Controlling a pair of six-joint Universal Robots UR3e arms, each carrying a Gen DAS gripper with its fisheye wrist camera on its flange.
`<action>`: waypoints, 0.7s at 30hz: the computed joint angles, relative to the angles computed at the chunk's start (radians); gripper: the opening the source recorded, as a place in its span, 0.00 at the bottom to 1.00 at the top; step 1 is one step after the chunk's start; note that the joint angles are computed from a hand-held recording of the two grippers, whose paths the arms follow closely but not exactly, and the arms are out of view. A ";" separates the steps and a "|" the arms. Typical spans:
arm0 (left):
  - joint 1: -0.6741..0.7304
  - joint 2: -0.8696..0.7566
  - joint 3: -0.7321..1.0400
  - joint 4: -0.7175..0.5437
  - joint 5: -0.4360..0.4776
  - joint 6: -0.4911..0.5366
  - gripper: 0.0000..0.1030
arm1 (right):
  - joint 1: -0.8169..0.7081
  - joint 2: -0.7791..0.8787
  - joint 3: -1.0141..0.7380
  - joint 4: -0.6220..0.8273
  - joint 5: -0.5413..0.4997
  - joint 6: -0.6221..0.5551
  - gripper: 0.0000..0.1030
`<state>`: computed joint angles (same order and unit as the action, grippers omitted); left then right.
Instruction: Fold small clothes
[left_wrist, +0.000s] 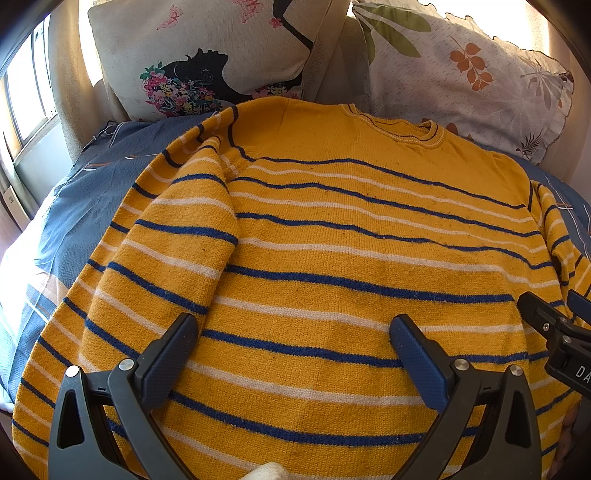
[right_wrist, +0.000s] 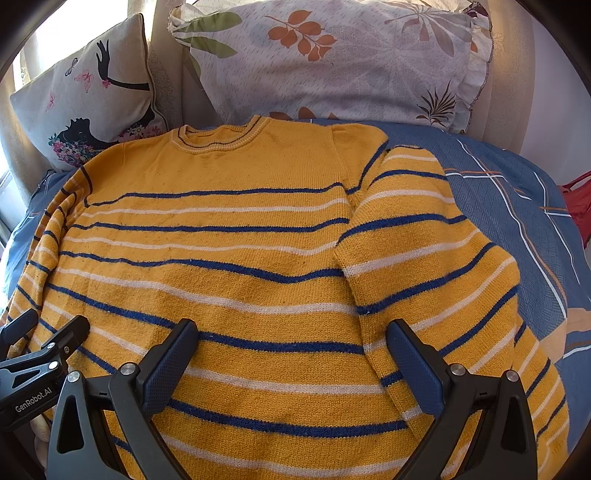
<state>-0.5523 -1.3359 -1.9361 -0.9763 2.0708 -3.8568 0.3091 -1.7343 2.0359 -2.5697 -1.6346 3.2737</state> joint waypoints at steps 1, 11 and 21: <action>0.000 0.000 0.000 0.000 0.000 0.000 1.00 | 0.000 0.001 -0.001 0.000 0.000 0.000 1.00; -0.002 0.002 0.002 -0.005 0.001 -0.002 1.00 | 0.001 0.000 -0.002 0.001 0.000 0.002 1.00; -0.001 0.001 0.000 -0.001 0.000 -0.001 1.00 | -0.009 -0.006 0.007 -0.012 0.021 0.006 1.00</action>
<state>-0.5532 -1.3352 -1.9360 -0.9776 2.0713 -3.8580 0.2999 -1.7404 2.0425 -2.5814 -1.6134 3.2797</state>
